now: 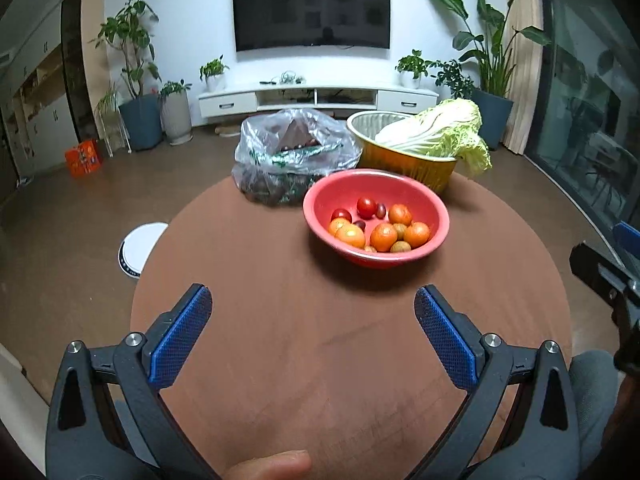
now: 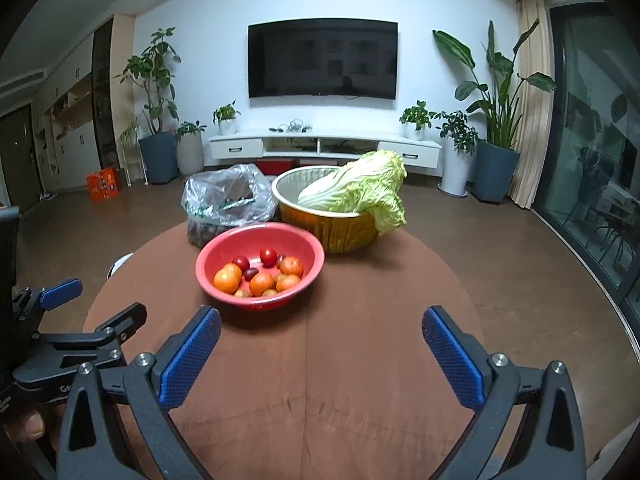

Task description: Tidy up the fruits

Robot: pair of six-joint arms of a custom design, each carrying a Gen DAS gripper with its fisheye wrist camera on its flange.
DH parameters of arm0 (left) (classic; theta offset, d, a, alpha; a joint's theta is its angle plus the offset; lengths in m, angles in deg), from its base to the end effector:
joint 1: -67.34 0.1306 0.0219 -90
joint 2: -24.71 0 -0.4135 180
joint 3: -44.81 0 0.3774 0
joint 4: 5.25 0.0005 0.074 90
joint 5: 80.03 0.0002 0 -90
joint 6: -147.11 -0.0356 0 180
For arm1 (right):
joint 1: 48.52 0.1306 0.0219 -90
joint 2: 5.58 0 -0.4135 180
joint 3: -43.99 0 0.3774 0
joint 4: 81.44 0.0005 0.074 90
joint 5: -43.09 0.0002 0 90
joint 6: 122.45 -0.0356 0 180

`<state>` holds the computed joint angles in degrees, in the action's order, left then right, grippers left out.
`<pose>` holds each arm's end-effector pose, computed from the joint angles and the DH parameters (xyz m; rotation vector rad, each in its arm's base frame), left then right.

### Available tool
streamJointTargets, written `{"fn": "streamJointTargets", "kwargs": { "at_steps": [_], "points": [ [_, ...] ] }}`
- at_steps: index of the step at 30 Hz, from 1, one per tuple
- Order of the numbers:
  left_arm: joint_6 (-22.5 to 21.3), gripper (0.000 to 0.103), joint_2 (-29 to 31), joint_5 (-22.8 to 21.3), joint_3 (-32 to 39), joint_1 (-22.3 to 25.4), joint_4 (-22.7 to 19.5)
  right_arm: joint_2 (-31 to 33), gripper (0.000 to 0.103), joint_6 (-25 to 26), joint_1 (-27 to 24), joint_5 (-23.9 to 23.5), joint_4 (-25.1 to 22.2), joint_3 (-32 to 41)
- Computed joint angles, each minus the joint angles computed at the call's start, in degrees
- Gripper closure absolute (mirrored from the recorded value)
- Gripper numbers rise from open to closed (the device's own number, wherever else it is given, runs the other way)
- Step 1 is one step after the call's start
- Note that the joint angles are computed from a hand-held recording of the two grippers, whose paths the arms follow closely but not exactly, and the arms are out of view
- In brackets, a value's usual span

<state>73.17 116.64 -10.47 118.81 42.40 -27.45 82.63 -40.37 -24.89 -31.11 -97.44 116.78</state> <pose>0.4374 -0.1903 0.3583 -0.0136 2.2192 0.0134 0.4302 0.1771 0.3869 -0.1245 2.0928 0.0396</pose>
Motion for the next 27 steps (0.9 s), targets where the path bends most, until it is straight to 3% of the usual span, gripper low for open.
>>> {"fn": "streamJointTargets", "kwargs": {
  "at_steps": [27],
  "points": [
    [1.00, 0.000, 2.29, 0.65, 0.09, 1.19, -0.04, 0.95, 0.000, -0.98, 1.67, 1.56, -3.62, 0.74]
  ]
}}
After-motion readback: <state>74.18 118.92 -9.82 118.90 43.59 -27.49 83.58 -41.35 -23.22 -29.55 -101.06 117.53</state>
